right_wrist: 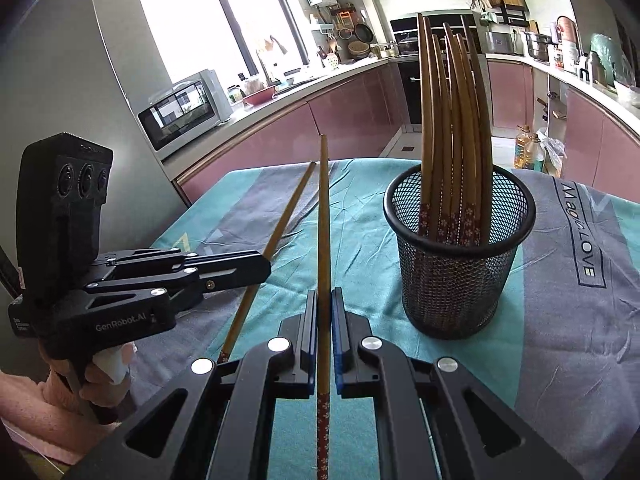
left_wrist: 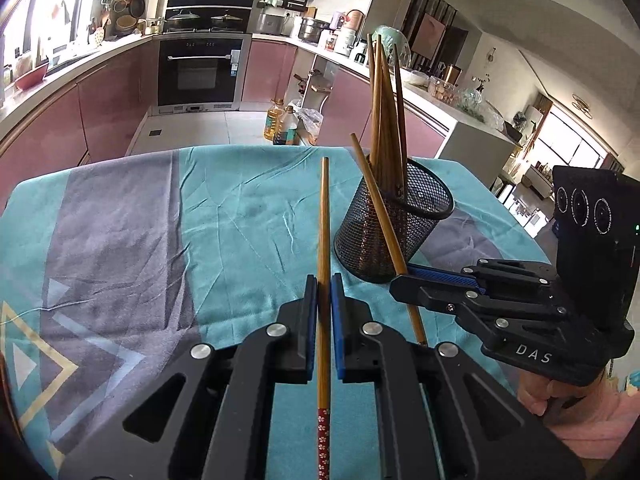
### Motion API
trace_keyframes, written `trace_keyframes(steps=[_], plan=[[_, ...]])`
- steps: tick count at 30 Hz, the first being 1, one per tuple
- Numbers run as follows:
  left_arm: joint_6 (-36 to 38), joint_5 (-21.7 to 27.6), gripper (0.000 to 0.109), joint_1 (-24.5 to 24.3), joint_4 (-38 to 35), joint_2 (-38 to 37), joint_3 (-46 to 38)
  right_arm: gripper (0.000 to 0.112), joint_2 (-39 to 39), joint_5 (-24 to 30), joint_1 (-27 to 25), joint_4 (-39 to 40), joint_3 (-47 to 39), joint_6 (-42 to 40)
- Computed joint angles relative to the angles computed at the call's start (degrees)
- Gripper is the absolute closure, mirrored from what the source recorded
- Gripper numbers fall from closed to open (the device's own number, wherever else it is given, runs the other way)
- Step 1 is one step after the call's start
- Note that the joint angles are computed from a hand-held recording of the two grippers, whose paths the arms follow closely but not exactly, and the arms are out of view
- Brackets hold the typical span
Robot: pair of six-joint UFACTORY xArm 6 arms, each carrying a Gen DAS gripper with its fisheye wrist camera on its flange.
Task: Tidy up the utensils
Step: 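Lift the chopstick upright with the right gripper while the left gripper lifts the other chopstick, then carry the upright chopstick over the mesh cup with the right gripper while the left gripper carries its own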
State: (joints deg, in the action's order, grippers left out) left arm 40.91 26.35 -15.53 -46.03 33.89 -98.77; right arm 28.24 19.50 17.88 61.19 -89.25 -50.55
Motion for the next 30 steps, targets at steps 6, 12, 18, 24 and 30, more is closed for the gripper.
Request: trace_keyframes(steps=[6,12,18,24,30], plan=[[2.3,0.0,0.101,0.0,-2.1,-0.8,0.8,0.107,-0.4,-0.4,0.1,1.5,0.4,-1.0],[4.7,-0.4,0.101,0.0,-4.2,-2.1,2.1,0.107,-0.2,-0.5,0.2,2.1,0.2,-1.3],[5.6,-1.2,0.101,-0.1,-5.2,-2.9,2.8,0.107,-1.3,-1.5,0.1,4.5,1.0,-3.4],[8.6,-1.9,0.101,-0.2,-8.0,-4.2,3.6,0.107,-3.3,-2.7,-0.3,9.5,2.3,-8.3],[8.9,-2.6,0.101,-0.5,-8.5,-4.7,3.6,0.107,-4.4,-2.7,-0.8,12.0,2.6,-11.0]])
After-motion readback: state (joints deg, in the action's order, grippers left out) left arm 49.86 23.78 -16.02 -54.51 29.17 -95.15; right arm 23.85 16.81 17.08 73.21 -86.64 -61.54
